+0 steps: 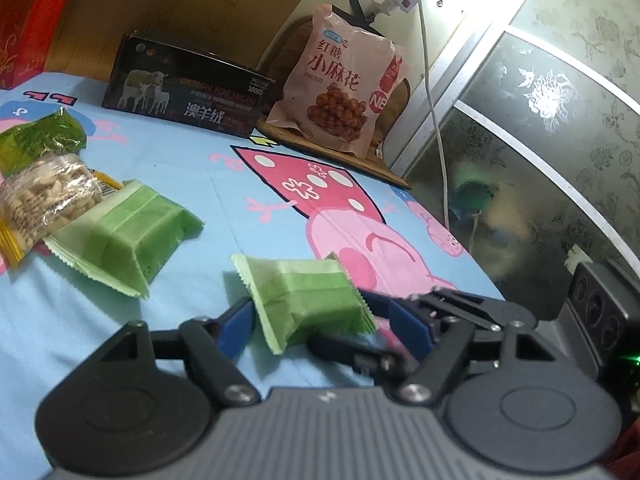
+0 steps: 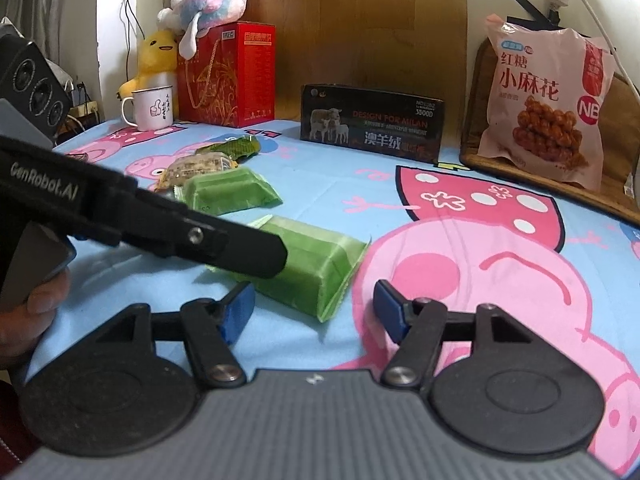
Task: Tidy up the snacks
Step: 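Lift the pastry packet into the black tin box and release, then move the left tool to the clear nut bag with yellow ends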
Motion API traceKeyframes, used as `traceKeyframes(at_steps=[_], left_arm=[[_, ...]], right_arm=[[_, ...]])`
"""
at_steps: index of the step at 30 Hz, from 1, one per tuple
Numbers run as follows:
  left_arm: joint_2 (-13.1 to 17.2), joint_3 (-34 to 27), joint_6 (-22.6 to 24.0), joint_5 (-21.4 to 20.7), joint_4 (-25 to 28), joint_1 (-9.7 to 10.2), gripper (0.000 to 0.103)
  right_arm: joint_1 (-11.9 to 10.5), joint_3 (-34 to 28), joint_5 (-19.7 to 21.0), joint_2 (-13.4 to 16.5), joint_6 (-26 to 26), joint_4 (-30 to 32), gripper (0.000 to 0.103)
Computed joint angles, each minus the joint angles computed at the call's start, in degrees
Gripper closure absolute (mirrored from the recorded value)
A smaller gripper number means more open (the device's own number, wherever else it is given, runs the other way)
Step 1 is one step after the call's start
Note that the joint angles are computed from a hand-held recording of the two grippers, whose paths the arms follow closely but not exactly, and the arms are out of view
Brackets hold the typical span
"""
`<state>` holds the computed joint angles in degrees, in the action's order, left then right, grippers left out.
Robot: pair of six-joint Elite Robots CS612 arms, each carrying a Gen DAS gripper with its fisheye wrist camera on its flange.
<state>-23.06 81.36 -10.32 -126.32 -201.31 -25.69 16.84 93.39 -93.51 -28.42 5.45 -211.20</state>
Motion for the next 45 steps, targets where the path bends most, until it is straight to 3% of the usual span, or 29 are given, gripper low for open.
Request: traceKeyframes(at_steps=[5, 9, 13, 16, 24, 28, 31, 33, 36, 41, 45], left_arm=[[-0.30, -0.35, -1.92, 0.22, -0.48, 0.46, 0.046], [-0.92, -2.02, -1.62, 0.15, -2.62, 0.83, 0.046], [-0.93, -5.99, 0.33, 3.12, -2.63, 0.52, 0.046], [0.06, -10.38, 2.17, 5.50, -2.22, 0.16, 0.046], [7.76, -30.04, 0.27, 9.21, 6.81, 0.24, 0.046], [12.63, -40.40, -0.73, 11.57, 14.96, 0.27, 0.039], [14.50, -44.23, -2.83, 13.92, 20.38, 0.42, 0.037], [14.76, -43.84, -5.63, 12.37, 18.76, 1.16, 0.037], [12.34, -37.76, -6.98, 11.63, 13.60, 2.31, 0.038], [5.73, -22.13, -9.20, 12.32, 5.57, 4.27, 0.037], [1.52, -11.22, -10.82, 11.54, 2.04, 5.48, 0.037]], right_arm=[[0.08, -0.37, 0.45, -0.03, -0.49, -0.49, 0.066], [-1.06, -1.75, 3.20, 0.09, 2.16, -2.41, 0.070], [-1.41, -6.39, 2.26, 1.42, 0.22, -3.10, 0.071], [-2.62, -10.90, 3.22, 2.84, 1.60, -2.48, 0.073], [-5.84, -25.83, 4.54, 8.23, 2.15, 4.75, 0.073], [-6.74, -31.47, 4.82, 10.87, 2.21, 9.05, 0.069], [-7.11, -32.80, 4.52, 11.77, 4.50, 10.61, 0.068], [-7.52, -30.86, 5.79, 11.32, 7.01, 7.83, 0.068], [-7.64, -26.69, 7.18, 9.94, 8.84, 4.33, 0.068], [-7.73, -20.54, 19.47, 7.39, 10.97, 5.32, 0.064], [-6.22, -19.47, 26.65, 6.69, 7.51, 8.50, 0.063]])
